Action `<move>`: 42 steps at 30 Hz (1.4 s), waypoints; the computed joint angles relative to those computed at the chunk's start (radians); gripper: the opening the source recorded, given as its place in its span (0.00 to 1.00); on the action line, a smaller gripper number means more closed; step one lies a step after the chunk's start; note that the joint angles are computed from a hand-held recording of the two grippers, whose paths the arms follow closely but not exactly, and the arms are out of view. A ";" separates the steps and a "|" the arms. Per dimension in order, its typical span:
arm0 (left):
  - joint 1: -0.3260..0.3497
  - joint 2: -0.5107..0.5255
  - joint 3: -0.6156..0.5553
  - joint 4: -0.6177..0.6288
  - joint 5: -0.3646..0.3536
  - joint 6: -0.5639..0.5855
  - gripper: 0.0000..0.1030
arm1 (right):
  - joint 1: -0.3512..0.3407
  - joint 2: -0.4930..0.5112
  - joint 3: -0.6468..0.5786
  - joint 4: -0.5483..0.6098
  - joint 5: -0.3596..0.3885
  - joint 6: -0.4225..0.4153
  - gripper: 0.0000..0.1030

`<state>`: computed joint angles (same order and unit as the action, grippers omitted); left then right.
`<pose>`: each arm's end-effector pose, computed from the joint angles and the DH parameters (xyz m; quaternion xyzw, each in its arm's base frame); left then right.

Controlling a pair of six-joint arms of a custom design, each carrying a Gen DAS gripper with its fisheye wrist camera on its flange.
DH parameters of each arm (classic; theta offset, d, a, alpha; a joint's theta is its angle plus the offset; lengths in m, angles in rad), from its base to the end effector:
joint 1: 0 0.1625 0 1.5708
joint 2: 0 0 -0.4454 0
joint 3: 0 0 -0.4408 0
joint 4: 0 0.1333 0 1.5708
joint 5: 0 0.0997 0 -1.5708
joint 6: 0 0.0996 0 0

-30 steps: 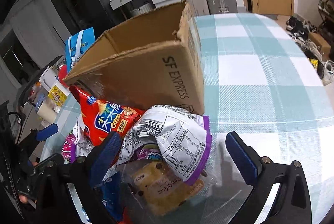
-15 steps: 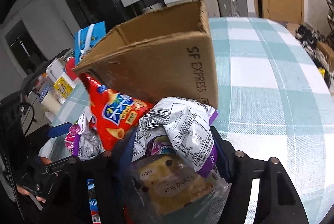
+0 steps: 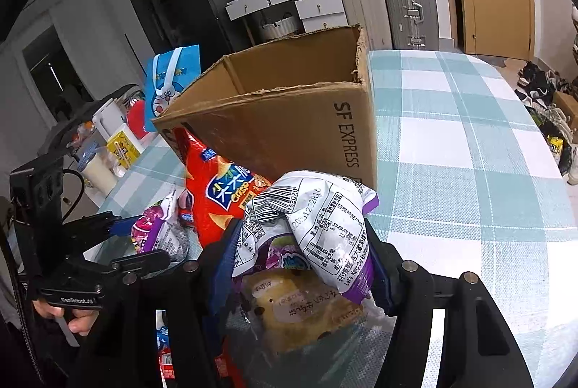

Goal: Organize snacks
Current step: 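Grasp the silver-purple bag with the right tool while the left tool grasps the pink candy bag, then lift both held bags and carry them over the cardboard box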

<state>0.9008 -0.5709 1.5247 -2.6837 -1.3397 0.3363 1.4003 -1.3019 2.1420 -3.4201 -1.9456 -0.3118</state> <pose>-0.3394 -0.6798 -0.0363 0.4694 0.8719 -0.0969 0.1002 0.0031 -0.5526 0.2987 -0.0291 -0.8643 0.4223 0.2718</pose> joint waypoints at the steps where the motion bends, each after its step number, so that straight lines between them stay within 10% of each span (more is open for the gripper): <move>1: -0.003 -0.001 0.003 -0.006 0.005 0.007 0.45 | 0.001 -0.001 0.002 -0.007 0.001 -0.006 0.61; 42: -0.060 -0.061 0.007 -0.189 -0.029 -0.034 0.42 | 0.070 -0.058 0.034 -0.103 0.058 -0.107 0.61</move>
